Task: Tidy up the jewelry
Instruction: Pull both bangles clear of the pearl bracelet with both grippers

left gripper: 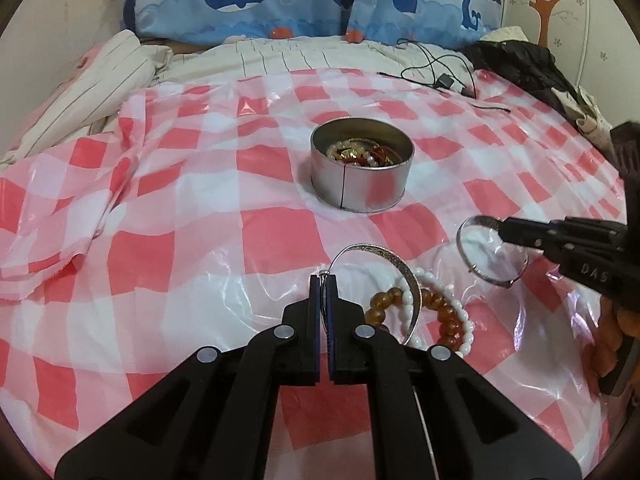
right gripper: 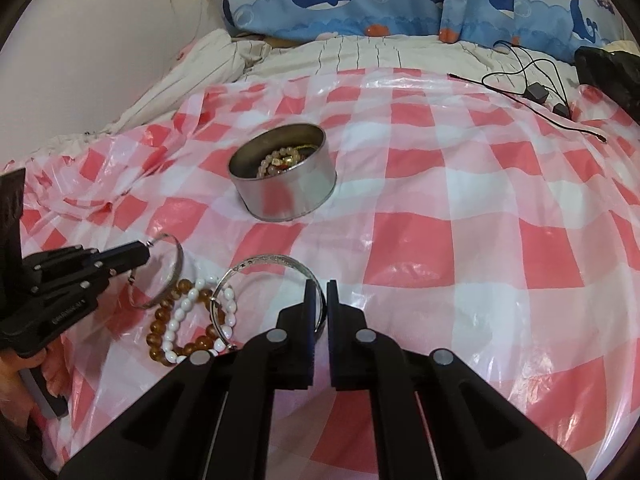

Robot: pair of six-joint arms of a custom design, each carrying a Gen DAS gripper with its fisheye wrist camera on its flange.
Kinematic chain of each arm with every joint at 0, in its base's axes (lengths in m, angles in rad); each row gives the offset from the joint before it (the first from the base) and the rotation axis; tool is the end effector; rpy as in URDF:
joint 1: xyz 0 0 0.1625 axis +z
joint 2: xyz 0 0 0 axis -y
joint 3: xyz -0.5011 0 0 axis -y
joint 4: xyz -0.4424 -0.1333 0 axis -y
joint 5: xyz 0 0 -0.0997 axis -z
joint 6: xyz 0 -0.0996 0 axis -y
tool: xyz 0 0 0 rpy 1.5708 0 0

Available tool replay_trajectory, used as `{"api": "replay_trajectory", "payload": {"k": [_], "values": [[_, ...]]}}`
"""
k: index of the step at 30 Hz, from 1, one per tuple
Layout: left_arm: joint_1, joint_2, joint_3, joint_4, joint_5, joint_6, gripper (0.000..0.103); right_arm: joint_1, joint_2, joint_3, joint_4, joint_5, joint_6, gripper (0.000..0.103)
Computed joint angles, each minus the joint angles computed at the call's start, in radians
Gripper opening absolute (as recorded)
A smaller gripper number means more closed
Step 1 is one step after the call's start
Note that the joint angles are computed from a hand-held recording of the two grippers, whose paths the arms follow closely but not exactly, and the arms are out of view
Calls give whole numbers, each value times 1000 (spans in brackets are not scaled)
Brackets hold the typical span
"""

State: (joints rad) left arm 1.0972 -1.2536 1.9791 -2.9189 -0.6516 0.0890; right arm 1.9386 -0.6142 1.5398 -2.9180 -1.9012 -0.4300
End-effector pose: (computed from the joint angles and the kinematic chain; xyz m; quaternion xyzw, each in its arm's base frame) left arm -0.0861 -0.6340 0.3541 0.1063 0.8573 -0.3502 0.3620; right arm 0.3837 -0.7149 0.0527 0.3429 -0.9022 0.2013 0.1672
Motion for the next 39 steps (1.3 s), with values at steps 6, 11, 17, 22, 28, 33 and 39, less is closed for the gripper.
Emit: {"api": "replay_trajectory", "payload": {"k": [6, 11, 17, 22, 28, 33, 39], "values": [[-8, 9, 2, -8, 28, 27, 3, -1, -4, 6, -6, 17, 4, 6], [-13, 12, 4, -17, 49, 37, 3, -1, -3, 7, -8, 20, -2, 6], [-18, 15, 4, -33, 70, 60, 3, -2, -4, 9, -15, 28, -6, 6], [-19, 15, 5, -36, 72, 62, 3, -2, -5, 10, -13, 29, -5, 6], [-19, 14, 5, -38, 73, 64, 3, -1, -6, 11, -19, 35, -3, 6], [-19, 15, 6, -39, 73, 64, 3, -2, -7, 13, -30, 44, 2, 6], [-16, 11, 0, -44, 73, 75, 3, -3, -10, 16, -40, 57, 3, 6]]}}
